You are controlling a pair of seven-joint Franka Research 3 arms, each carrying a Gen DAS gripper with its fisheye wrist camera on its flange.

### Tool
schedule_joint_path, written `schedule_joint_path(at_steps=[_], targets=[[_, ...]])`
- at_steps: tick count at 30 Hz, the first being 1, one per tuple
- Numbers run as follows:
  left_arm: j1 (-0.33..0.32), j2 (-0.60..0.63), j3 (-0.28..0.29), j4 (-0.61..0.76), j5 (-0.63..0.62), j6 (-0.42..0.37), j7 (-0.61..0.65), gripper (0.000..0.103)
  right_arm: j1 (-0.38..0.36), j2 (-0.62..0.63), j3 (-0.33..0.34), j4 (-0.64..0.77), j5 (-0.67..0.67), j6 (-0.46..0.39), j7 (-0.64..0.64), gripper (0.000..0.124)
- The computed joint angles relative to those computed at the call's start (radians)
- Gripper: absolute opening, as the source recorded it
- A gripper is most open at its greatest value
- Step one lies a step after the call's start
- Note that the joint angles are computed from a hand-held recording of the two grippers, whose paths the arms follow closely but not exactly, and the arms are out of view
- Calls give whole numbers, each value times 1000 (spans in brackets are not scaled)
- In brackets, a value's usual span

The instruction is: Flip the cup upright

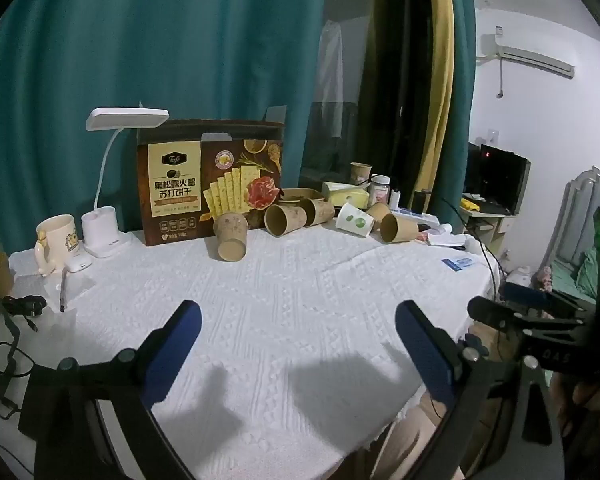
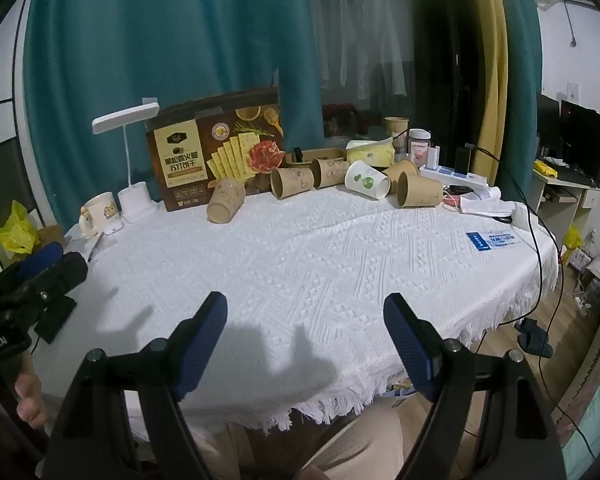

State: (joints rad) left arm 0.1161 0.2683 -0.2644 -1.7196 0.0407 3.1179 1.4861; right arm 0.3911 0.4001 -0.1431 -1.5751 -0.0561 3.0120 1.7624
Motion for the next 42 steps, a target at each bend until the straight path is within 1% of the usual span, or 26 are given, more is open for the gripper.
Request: schedule_joint_path(at_steps=[4,8,15,16,24,28,30,32,33,34,35,36,38,39,40,41,42], targets=[[-3,1,1,2,3,0,-2,98,3,-3,-3,-1,-2,0,1,79],[29,-7,-40,-19,-25,25,20,98,5,-6,-4,-3,-4,1,4,79],[47,-15,-62,-36,-31,46,23,98,5,-9,-2,-2,-5,-3,5,79],[57,-14,-72,-35,-35,46,28,98,5,-9,-2,-1,-6,-5,6,79],[72,-14,-88,-35,-39,45,37,98,7,-13,-3,-4,-13,-3,14,79],[59,-14,-73,-35,-35,45,29,98,8,-13,-4,-2,-15,-6,18,79],[68,-14,-84,-35,-39,44,36,98,6,-13,-1,-2,-15,-6,16,79],[67,-13,-83,-34,-39,44,38,98,2,-13,2,-2,-12,-6,14,79],[58,-14,-72,-36,-34,45,31,98,1,-13,4,-2,-11,-6,12,79],[38,-12,-48,-31,-20,41,17,98,-2,-11,7,3,-10,-8,8,79],[8,-6,-11,-19,3,22,-5,98,-2,-11,7,2,-9,-7,8,79],[-8,7,7,3,19,-14,-13,98,-5,-8,10,7,-7,-10,3,79],[-6,36,-2,45,11,-75,3,98,-7,24,12,47,-4,-17,-3,79],[0,61,-11,81,-1,-125,23,98,-8,37,10,63,-4,-24,-7,79],[-4,83,-8,117,-7,-170,35,98,-17,45,16,76,2,-30,-18,79],[-2,109,-13,157,-22,-218,57,98,-26,70,21,115,9,-52,-28,79],[12,150,-34,218,-55,-284,99,98,-32,94,23,152,14,-74,-35,79]])
